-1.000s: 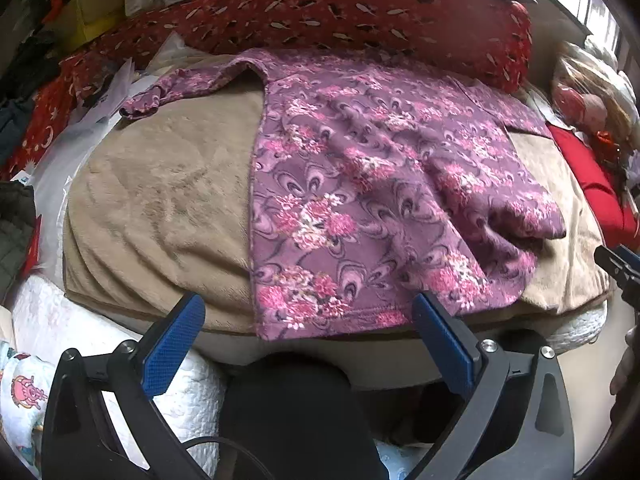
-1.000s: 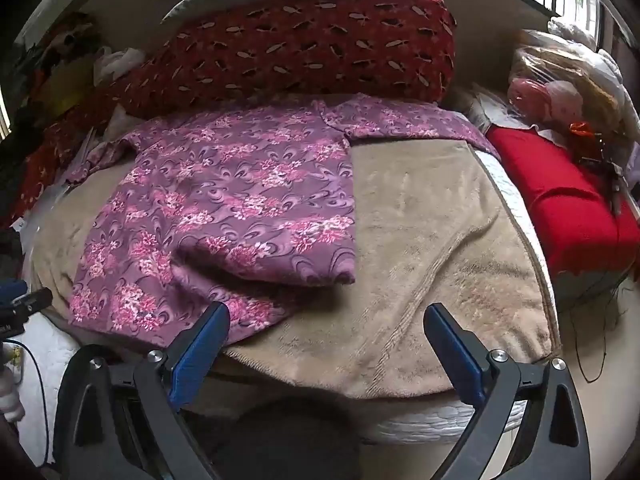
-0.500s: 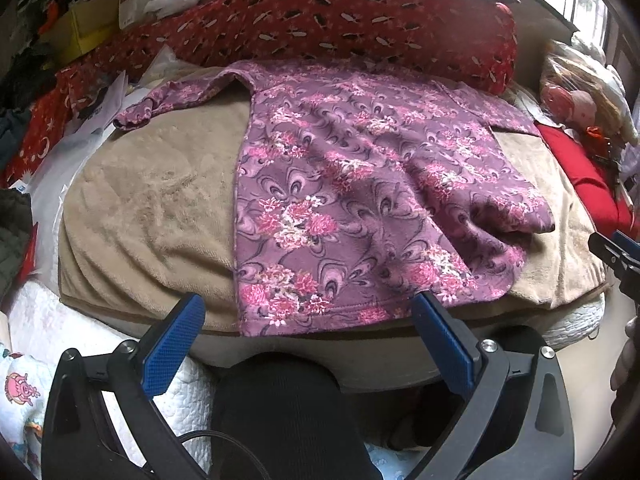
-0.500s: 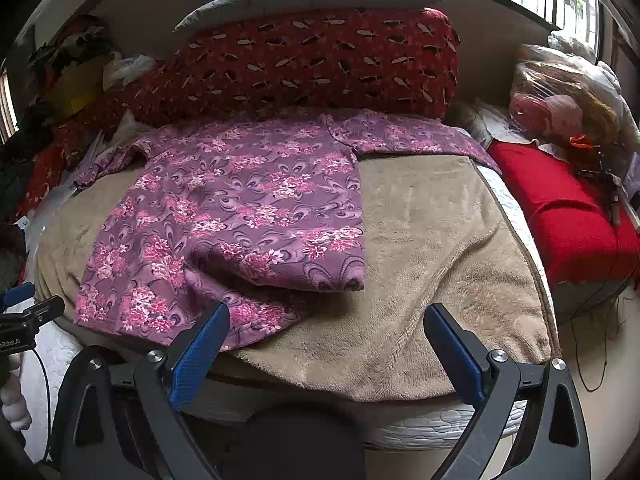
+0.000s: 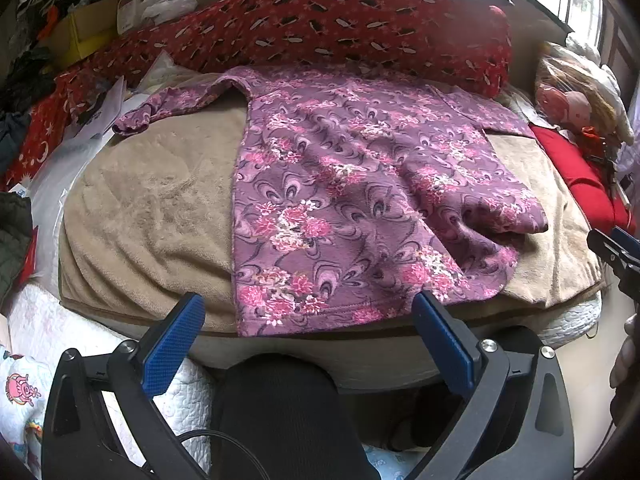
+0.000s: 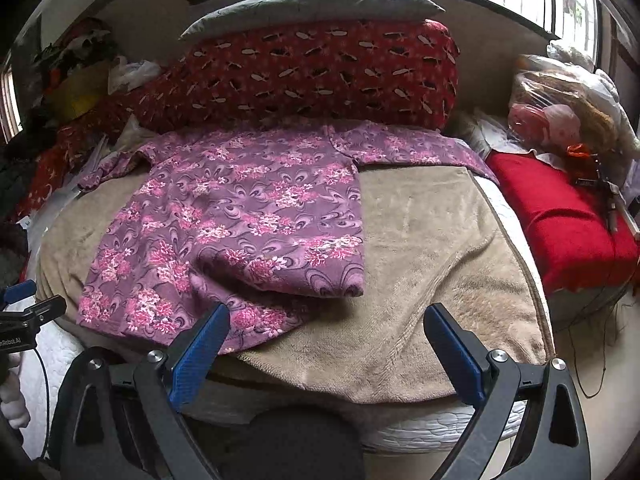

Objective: Fold small clothes

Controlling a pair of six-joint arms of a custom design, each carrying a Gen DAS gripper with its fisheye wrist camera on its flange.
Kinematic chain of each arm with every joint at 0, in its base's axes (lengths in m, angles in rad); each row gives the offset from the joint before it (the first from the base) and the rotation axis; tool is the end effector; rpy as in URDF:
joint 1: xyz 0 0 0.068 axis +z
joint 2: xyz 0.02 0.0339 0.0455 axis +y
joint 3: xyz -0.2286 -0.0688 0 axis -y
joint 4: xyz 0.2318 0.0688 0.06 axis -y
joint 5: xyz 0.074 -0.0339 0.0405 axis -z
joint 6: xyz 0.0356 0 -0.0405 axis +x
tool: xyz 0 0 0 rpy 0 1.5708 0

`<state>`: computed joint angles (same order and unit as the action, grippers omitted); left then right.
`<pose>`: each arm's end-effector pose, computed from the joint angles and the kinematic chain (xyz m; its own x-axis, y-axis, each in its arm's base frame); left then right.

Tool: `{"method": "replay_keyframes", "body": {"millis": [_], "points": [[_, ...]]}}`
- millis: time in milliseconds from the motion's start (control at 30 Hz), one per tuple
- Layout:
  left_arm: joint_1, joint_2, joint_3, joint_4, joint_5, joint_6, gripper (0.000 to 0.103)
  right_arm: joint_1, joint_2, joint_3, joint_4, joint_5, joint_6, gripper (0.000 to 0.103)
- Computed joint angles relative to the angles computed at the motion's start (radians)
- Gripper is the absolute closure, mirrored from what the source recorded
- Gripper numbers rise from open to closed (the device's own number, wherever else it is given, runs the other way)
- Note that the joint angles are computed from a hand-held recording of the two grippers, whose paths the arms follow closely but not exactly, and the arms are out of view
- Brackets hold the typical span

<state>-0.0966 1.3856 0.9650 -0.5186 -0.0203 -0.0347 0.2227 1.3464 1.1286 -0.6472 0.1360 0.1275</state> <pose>0.2775 -0.0262 0.2099 -0.8058 0.0432 -0.5906 0.0566 0.9984 -0.0041 0.2735 0.0570 0.2617 -0.7532 -0.0414 -0.6565 -0.0376 0.9991 -0.0199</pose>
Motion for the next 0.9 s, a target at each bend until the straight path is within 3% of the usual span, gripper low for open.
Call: {"method": "replay_keyframes", "body": {"millis": [533, 900], "points": [[0.017, -0.007, -0.005, -0.013, 0.022, 0.006, 0.000, -0.012, -0.004, -0.008, -0.001, -0.014, 0.006, 0.004], [0.042, 0.093, 0.060, -0.025, 0.046, 0.010, 0.000, -0.029, 0.045, 0.002, 0.020, -0.030, -0.002, 0.004]]}}
